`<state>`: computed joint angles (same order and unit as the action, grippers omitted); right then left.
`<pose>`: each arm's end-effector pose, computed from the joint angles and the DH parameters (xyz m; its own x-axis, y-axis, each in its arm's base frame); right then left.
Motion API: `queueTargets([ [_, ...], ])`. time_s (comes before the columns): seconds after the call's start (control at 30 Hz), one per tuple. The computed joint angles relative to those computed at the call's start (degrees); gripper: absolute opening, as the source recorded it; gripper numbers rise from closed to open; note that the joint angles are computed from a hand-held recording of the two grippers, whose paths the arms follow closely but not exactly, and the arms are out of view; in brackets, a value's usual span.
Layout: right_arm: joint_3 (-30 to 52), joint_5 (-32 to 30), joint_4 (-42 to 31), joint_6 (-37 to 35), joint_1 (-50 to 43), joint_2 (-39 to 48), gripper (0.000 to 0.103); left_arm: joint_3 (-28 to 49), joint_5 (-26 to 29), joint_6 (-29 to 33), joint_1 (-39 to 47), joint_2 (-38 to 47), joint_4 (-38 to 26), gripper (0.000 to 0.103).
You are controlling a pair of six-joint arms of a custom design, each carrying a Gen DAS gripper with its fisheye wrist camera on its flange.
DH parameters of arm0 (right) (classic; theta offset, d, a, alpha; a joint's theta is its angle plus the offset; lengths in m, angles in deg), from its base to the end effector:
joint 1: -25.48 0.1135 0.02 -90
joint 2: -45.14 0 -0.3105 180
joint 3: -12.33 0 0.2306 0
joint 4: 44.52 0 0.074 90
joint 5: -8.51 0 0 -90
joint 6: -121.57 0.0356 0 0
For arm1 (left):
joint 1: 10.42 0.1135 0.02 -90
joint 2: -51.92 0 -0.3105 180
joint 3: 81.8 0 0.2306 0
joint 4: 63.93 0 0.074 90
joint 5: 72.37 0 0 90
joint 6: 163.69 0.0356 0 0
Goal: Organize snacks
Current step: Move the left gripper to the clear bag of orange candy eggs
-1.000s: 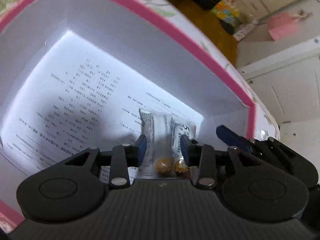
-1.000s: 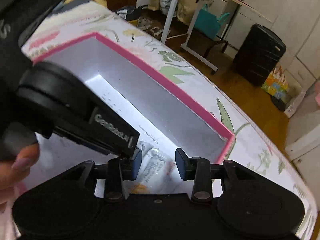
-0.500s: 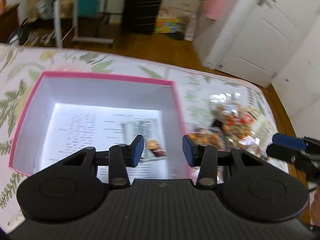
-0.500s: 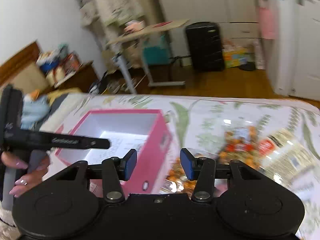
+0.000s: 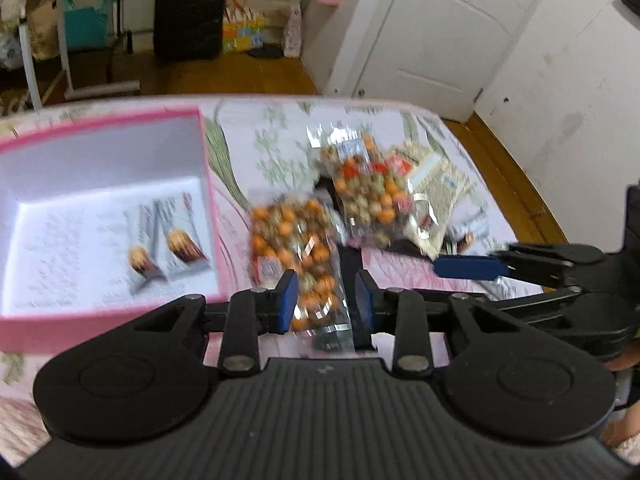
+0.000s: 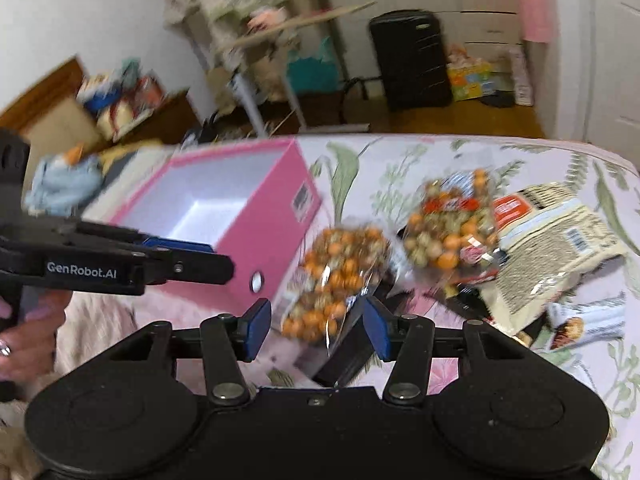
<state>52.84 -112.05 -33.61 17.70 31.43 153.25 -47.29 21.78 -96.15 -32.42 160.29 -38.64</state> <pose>0.2586 0.0451 0.1080 -0.7190 -0.2825 -0.6350 -0.5555 0.7826 0.2809 0.2349 -0.0977 0.1046 -0.8021 -0.0869 -0.5908 0.1207 0.9453 -0.3029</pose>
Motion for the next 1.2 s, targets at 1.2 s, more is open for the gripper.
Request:
queueTargets([
  [1.2, 6.93, -11.40, 11.07, -19.41, -1.49, 25.25, 0.081, 1.70, 10.22, -10.31, 7.33, 36.15, 32.17, 0.052],
])
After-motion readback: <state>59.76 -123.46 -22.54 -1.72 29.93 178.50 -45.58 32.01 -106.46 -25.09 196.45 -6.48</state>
